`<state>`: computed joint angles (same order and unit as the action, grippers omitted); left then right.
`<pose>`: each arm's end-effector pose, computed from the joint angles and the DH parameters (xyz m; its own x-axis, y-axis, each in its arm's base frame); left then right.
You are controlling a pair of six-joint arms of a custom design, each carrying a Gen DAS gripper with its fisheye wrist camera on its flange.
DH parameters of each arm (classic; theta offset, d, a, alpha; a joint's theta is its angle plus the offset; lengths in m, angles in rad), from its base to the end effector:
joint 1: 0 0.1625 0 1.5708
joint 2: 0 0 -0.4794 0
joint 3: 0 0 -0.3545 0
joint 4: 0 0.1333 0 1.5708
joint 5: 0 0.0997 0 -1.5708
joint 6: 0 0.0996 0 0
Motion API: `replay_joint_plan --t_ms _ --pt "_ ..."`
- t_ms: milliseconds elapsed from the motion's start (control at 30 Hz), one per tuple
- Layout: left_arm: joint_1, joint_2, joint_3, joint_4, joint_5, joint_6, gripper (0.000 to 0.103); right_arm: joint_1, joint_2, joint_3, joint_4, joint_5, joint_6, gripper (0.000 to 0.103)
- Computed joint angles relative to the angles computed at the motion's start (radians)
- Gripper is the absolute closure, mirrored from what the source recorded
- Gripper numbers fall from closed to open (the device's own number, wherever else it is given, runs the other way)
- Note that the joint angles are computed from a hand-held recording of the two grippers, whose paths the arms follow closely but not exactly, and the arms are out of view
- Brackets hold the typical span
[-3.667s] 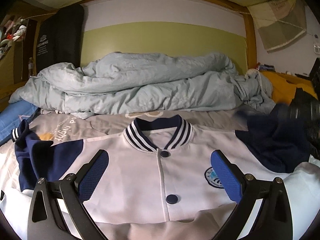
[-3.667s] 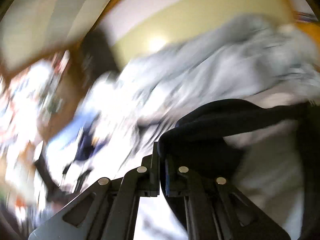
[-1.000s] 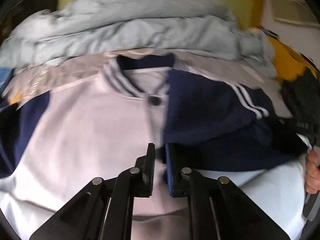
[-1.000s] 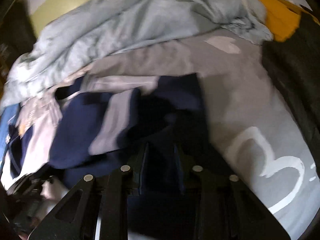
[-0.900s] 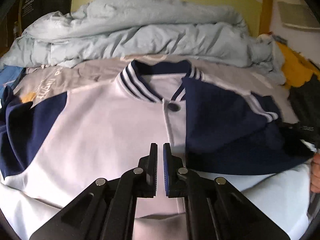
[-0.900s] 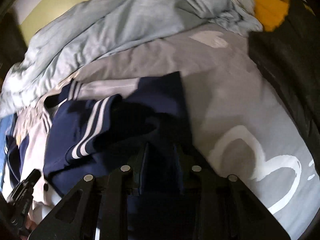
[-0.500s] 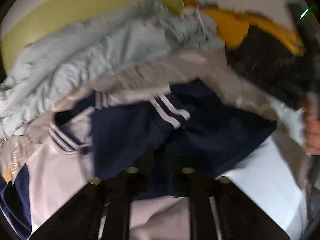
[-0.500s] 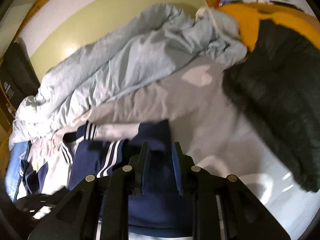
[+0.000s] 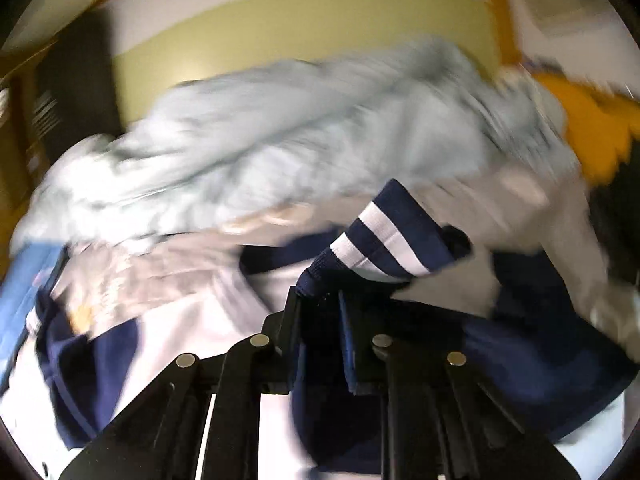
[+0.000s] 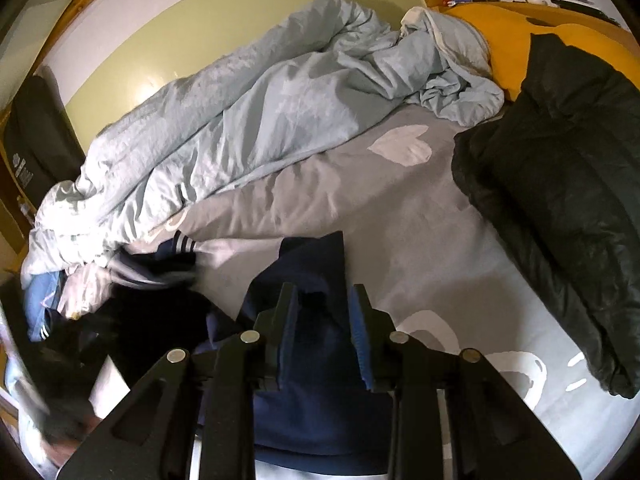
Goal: Fold large clothes
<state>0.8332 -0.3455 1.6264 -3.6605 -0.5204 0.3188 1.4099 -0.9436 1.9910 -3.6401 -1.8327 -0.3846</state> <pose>-0.2793 -0.6340 0.0231 -0.6048 0.0365 -0.7955 0.6885 0.5260 -0.4993 0.0112 -0.6022 0.2785 -0.8823 0.1523 0.4453 -0.2670 0.6172 -0.7401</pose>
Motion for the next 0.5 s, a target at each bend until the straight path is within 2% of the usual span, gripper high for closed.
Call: replay_joint_plan --t_ms 133,233,300,400,467,500 --pt "0.031 -0.076 0.096 -0.179 0.074 0.089 0.086 0.014 0.02 -0.008 0.007 -0.032 -0.026 0.075" --pt "0.065 -0.106 0.157 -0.251 0.144 0.12 0.087 0.022 0.041 -0.009 -0.004 -0.047 -0.049 0.071" --pt "0.091 -0.118 0.19 -0.265 0.17 0.094 0.087 0.03 0.056 -0.019 0.009 -0.069 -0.066 0.071" --pt "0.146 -0.155 0.271 -0.178 0.159 -0.082 0.087 0.026 0.057 -0.022 0.022 -0.063 -0.048 0.071" --pt "0.179 -0.199 0.326 -0.059 0.099 -0.239 0.085 0.019 0.052 -0.021 0.026 -0.051 -0.032 0.071" --pt "0.19 -0.224 0.345 0.002 0.063 -0.311 0.08 0.019 0.054 -0.024 0.021 -0.06 -0.029 0.071"
